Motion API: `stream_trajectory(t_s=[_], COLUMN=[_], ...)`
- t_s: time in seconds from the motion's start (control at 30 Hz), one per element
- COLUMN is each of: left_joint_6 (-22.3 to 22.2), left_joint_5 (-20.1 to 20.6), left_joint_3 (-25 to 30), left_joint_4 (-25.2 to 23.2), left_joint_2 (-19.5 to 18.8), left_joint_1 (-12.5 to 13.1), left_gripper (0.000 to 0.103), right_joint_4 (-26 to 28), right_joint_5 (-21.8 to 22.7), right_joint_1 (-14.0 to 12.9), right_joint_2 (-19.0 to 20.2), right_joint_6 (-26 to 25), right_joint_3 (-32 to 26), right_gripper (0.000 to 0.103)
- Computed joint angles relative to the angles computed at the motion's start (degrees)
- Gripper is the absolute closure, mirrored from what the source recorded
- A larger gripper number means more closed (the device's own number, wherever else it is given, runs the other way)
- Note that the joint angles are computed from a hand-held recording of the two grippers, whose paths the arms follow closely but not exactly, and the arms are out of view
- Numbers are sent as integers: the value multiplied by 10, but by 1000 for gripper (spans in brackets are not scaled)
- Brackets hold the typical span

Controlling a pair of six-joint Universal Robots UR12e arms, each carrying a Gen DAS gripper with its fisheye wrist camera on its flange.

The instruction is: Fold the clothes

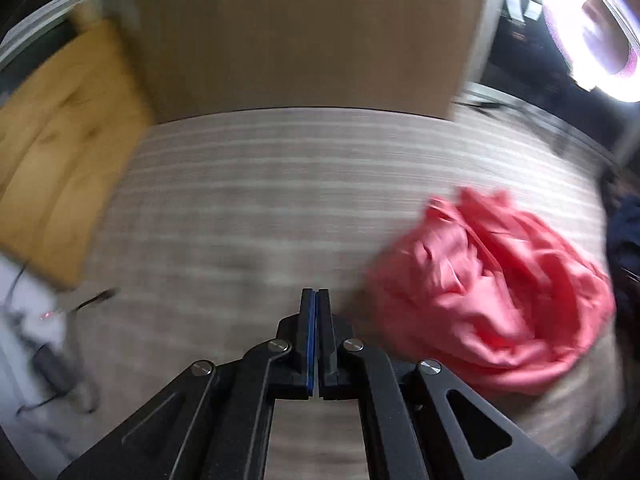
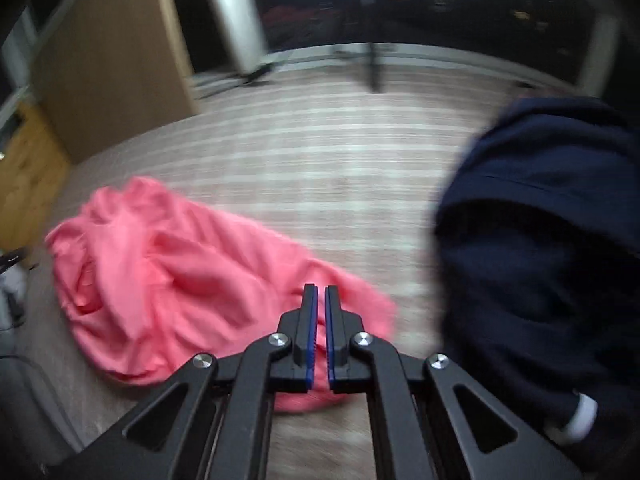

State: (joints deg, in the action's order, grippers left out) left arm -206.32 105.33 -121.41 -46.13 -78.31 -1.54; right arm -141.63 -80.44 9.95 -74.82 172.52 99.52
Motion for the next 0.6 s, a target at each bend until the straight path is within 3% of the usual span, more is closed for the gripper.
stream_trajectory(t_s=[0.03,0.1,0.17,0.23,0.3,0.4,0.47,0.5,0.53,0.57,0.6], left_joint_6=[-8,-19,-7,21,50,102,127,131,124,118,116], left_joint_5=[1,-15,-53,-90,-117,-93,-64,-70,-96,-121,-127], left_joint_3=[-3,-6,7,14,32,62,79,82,80,77,66], left_joint_4=[-16,-31,-16,14,38,39,29,20,13,6,19], left_joint_2=[8,11,-14,-32,-61,-106,-134,-139,-136,-134,-121], left_joint_1=[8,23,21,17,3,-23,-36,-35,-25,-15,-8], left_gripper=[101,97,81,50,42,37,44,77,96,97,97], right_joint_4=[13,22,50,71,82,99,111,120,112,103,94], right_joint_5=[-27,-34,30,107,159,135,99,96,114,132,150], right_joint_1=[3,2,3,9,23,62,87,90,81,72,63], right_joint_2=[-1,-9,1,12,26,54,73,76,69,62,55], right_joint_6=[-4,-10,-28,-45,-59,-109,-137,-144,-133,-121,-108], right_joint_3=[-3,-1,-21,-38,-54,-83,-102,-104,-96,-88,-80], right_gripper=[98,90,58,45,42,41,43,51,91,100,100])
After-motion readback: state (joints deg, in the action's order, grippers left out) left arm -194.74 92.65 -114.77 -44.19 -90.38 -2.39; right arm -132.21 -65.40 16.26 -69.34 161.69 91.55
